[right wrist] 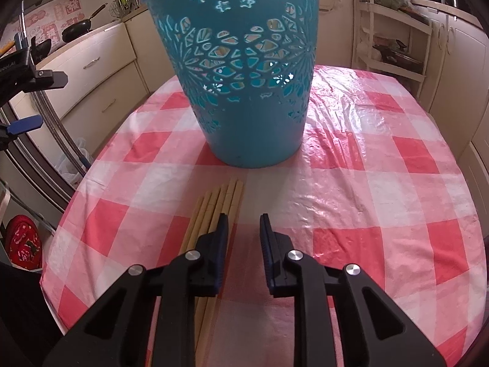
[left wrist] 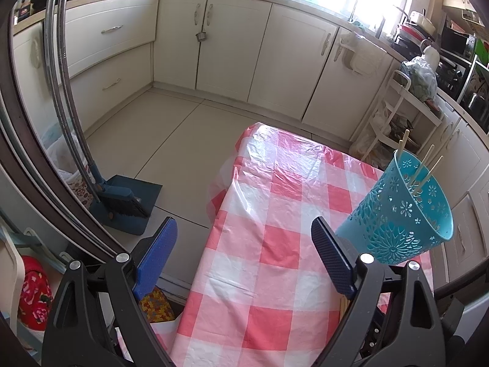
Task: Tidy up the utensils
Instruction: 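Close the right tool on a single wooden chopstick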
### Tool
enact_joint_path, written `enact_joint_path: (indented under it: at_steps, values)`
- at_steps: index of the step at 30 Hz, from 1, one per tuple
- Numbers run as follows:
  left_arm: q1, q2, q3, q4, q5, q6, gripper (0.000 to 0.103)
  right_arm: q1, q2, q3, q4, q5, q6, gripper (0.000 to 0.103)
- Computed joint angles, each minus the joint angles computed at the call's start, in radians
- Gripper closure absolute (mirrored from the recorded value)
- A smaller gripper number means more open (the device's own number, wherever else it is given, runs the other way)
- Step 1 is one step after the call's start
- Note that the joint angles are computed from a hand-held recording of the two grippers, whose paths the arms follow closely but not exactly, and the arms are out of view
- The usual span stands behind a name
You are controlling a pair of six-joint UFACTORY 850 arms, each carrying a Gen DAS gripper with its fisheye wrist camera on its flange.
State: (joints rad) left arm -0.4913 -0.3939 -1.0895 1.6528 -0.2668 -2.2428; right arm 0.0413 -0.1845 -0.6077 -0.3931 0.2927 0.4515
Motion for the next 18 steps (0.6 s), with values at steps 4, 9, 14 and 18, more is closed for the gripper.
enact_joint_path:
  at_steps: [4, 9, 14, 18]
  values:
    - [-0.007, -0.014, -0.012, -0.087, -0.001, 0.103, 0.018, 0.013, 0.006, 0.001, 0.006, -0.016, -0.056, 0.090]
    - [-0.037, -0.049, -0.043, -0.287, -0.013, 0.357, 0.018, -0.004, 0.007, -0.007, -0.149, -0.062, 0.028, 0.094]
    - [-0.094, -0.090, -0.061, -0.466, 0.002, 0.593, 0.018, -0.048, 0.028, 0.004, -0.368, -0.080, 0.227, 0.097]
    - [-0.153, -0.142, -0.093, -0.624, -0.014, 0.814, 0.018, -0.111, 0.046, 0.027, -0.581, -0.044, 0.435, 0.097]
